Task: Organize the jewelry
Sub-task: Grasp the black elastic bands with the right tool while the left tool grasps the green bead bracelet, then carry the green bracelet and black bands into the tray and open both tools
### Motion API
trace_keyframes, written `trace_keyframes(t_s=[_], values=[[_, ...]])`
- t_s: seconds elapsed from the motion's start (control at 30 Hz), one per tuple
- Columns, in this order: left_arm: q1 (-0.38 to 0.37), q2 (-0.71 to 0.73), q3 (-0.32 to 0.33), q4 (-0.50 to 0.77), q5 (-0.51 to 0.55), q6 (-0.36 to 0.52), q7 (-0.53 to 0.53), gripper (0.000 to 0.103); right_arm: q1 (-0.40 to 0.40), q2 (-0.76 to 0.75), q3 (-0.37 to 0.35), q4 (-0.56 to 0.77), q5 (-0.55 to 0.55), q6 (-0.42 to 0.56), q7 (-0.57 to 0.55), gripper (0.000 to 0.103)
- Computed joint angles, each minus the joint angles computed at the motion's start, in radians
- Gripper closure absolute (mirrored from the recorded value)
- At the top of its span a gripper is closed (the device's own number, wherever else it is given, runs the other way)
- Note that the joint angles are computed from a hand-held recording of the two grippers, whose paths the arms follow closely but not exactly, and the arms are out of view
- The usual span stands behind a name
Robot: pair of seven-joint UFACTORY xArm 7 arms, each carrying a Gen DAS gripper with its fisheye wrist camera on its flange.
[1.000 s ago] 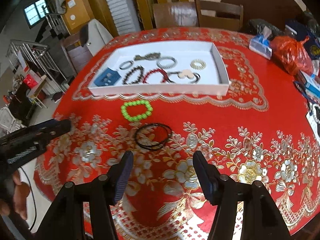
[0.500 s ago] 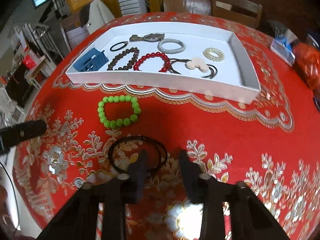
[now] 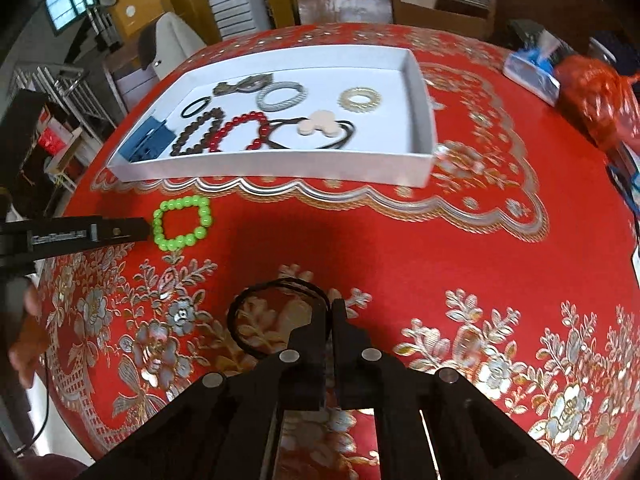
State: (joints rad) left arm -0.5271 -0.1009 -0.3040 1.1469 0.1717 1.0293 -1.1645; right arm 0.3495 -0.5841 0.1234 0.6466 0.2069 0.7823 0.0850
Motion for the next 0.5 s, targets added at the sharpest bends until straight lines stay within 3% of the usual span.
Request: trace_keyframes(t_s=[0.03, 0.2, 0.27, 0.3, 0.5], values=[[0.001, 0.01, -0.001, 0.005, 0.013, -0.009, -0.006, 0.053, 0.001, -0.005, -0.011, -0.005, 0.012, 0.001, -0.001, 0.101], [-0.007, 0.063, 0.004, 0.053, 0.055, 0.004, -0.006, 0.054, 0.001, -0.015, -0.031, -0.016, 0.036, 0.002, -0.02, 0.101], [-0.017, 0.078, 0.002, 0.066, 0.107, 0.017, -0.003, 0.088, 0.002, -0.02, -0.04, -0.016, 0.049, 0.004, -0.031, 0.101], [-0.021, 0.084, 0.003, 0.072, 0.118, 0.023, 0.011, 0.095, 0.002, -0.019, -0.042, -0.014, 0.054, 0.003, -0.035, 0.101], [-0.001, 0.009, 0.033, -0.02, -0.031, -0.111, 0.106, 0.095, 0.001, -0.026, -0.046, 0.027, 0.068, 0.008, -0.061, 0.101]])
